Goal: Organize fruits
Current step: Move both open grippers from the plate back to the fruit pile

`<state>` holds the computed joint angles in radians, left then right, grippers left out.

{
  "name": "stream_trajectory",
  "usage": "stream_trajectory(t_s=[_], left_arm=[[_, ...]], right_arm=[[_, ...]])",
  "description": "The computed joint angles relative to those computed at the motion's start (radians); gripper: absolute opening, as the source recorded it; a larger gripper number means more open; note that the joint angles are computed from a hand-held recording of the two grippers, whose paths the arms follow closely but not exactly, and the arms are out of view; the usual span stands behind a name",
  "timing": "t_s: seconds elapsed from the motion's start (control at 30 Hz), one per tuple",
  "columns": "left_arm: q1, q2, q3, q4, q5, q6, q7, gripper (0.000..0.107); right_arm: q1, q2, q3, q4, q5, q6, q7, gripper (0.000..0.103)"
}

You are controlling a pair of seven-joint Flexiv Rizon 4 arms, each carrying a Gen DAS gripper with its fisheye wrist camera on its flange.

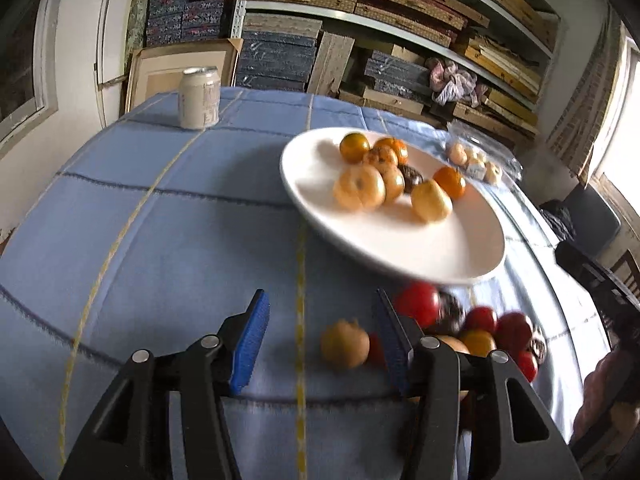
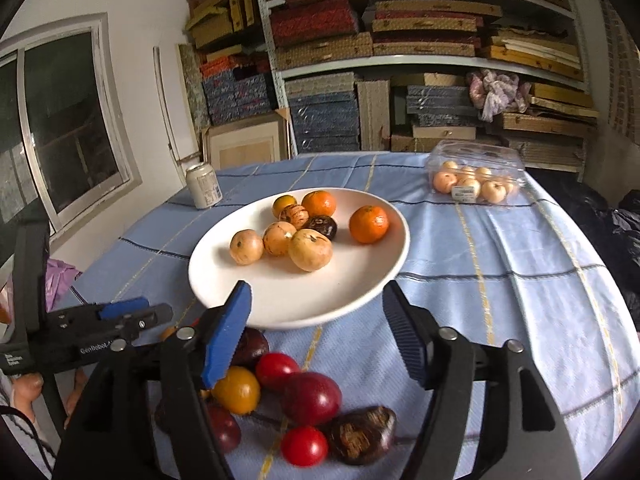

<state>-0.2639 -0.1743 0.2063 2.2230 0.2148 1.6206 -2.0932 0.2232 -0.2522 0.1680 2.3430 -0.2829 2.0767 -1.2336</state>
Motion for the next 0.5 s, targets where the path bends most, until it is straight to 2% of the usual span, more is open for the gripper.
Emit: stream_trajectory(t_s=[0.1,0.17,0.37,0.4,0.5], left_arm=[[-0.089,-0.002,0.093,-0.039,0.130,-0.060,-0.103,0.052],[-0.091,-0.002,0.095,-0.055,0.182,-0.083,-0.140,0.052],[-0.022,-0.005,0.029,-0.068,0.237,-0.098,-0.167,0.053],[-0.006,-0.006,0.010,-0.065,0.225,-0.097,-0.153,0.053],[0.081,-0.006,-0.085,-0.012,0.108,-0.031,-0.034,0.043]], right_arm=[[-0.008,0.026,-0.003,0.043,0.023,0.029,-0.004,0.072],[-0.029,0.039,-0.001,0.071,0.021,0.052,0.011,0.074],[-0.080,0.042,0.002,0.090,-0.040,0.068,0.081,0.077],[-0.076,0.045,-0.001,0.092,-0.040,0.066,0.077,0.077],[-0.055,0.052,-0.008,0.093,-0.022,0.058,0.059,0.077]])
